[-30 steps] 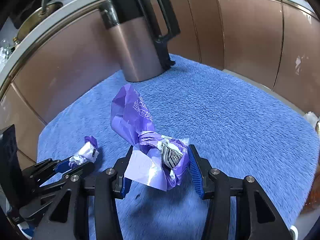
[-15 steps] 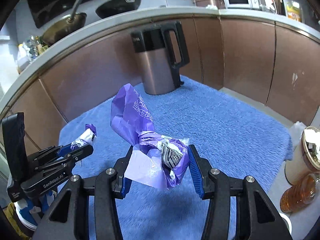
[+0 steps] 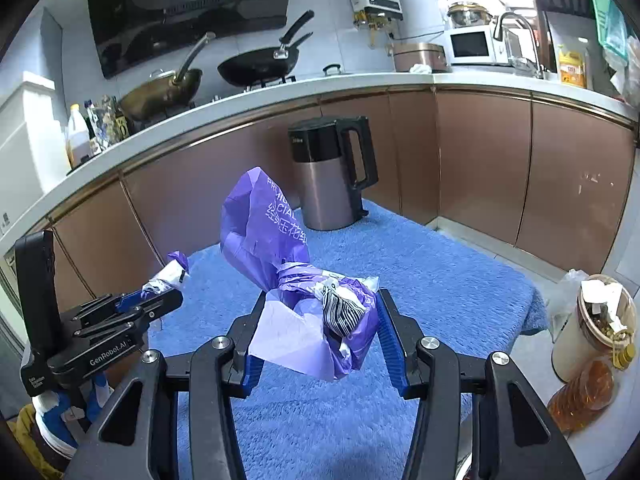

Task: Collect trash
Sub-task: 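Carry both purple wrappers over the white bin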

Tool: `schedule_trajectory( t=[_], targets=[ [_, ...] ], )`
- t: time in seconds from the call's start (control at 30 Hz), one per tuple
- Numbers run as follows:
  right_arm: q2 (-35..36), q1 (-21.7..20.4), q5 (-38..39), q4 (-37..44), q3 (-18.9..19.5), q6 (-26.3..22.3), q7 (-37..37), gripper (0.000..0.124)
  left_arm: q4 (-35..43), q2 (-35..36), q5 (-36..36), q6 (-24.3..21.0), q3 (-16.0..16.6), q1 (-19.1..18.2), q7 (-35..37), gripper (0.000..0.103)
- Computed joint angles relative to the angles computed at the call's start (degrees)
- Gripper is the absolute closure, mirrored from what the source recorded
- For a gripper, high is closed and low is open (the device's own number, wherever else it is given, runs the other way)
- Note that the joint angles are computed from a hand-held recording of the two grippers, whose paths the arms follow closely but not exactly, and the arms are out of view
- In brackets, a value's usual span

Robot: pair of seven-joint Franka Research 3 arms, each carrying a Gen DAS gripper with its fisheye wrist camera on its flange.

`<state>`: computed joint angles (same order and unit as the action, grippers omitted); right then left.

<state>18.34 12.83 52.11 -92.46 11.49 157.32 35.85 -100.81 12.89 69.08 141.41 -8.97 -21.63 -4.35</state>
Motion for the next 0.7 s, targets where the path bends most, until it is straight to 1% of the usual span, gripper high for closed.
schedule_trajectory(
  t=[0.17, 0.37, 0.53, 0.7],
  targets=[
    [-1.73, -2.01, 6.16, -2.14, 0.49, -0.55, -4.12, 0.075, 1.28, 0.56, -0.97, -1.87, -0.52, -0.86, 1.43, 0.072],
    [-3.02, -3.49, 12.67, -3.69, -0.60, -1.39, -8.08, 0.075, 4.77, 2.84, -2.48, -3.86, -0.63, -2.59, 4.30, 0.072],
    [-3.63, -4.75, 17.89, -4.75, -1.95, -2.33, -10.34, 0.075, 10.17, 6.66, -4.55, -5.07, -0.23, -4.49, 9.15, 0.072],
    [-4.24, -5.70, 22.09, -6.57, -3.36, -1.25, -11.59, 0.075, 17.35, 12.09, -7.70, -4.25, 0.86, -6.53, 15.65, 0.072]
  ],
)
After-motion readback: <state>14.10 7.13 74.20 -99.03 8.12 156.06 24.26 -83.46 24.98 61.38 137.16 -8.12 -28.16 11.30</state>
